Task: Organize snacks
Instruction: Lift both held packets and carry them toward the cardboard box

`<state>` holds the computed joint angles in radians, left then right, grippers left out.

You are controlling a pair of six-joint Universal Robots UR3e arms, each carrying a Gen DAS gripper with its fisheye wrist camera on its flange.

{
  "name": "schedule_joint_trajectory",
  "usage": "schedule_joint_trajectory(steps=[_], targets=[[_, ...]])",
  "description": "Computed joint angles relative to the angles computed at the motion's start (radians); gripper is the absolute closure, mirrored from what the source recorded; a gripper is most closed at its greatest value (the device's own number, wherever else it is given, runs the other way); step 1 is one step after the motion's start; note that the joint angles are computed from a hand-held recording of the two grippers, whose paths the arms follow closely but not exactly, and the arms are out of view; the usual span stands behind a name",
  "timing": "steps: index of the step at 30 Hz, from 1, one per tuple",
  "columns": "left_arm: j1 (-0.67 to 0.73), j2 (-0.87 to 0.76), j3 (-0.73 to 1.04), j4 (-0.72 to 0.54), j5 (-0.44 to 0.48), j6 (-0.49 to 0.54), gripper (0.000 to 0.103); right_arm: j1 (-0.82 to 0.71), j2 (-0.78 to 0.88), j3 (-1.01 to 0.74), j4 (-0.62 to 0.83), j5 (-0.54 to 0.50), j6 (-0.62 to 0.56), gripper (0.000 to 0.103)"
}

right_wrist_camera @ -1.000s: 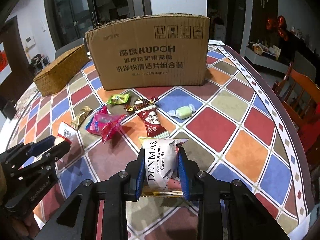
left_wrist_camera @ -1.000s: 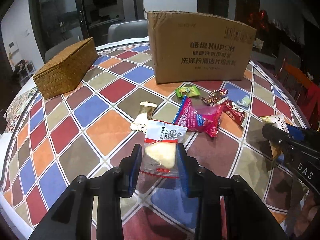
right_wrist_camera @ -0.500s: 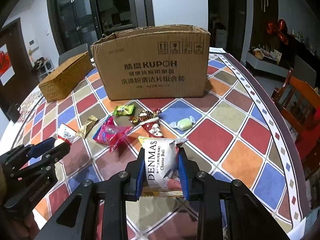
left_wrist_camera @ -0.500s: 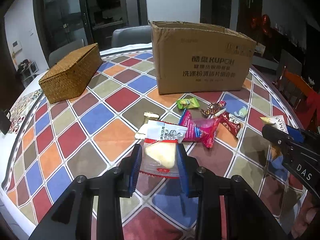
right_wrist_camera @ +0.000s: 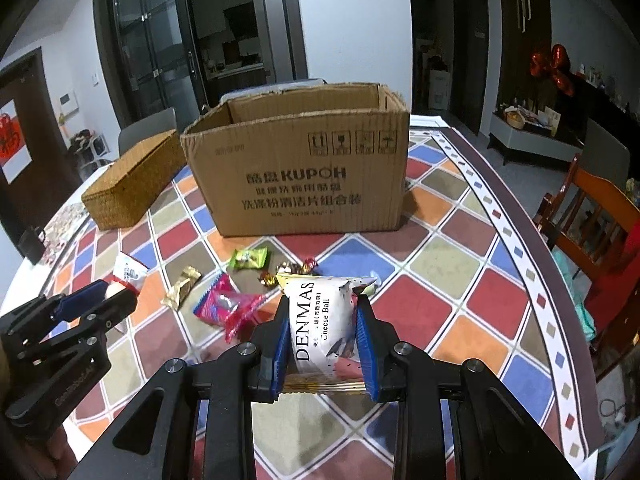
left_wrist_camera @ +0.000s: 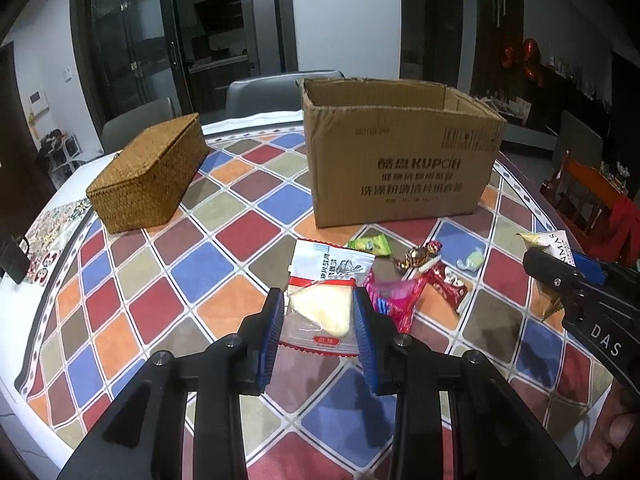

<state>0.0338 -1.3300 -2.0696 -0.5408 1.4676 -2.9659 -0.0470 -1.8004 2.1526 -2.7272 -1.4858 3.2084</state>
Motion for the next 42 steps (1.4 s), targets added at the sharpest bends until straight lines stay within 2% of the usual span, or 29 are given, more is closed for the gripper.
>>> schedule_joint_trajectory(steps=[23,42], targets=[[-0.039,-0.051,0.189,-0.087,0.003,-0.050,0.068,-0.049,-0.032,-0.111,0.081,0.036,-0.033,0.072],[-0.078,-0.152,0.360,-0.125,0.016,-0.082,0.068,-0.094,0.014,-0.229,0.114,0.066,-0.050,0.072]])
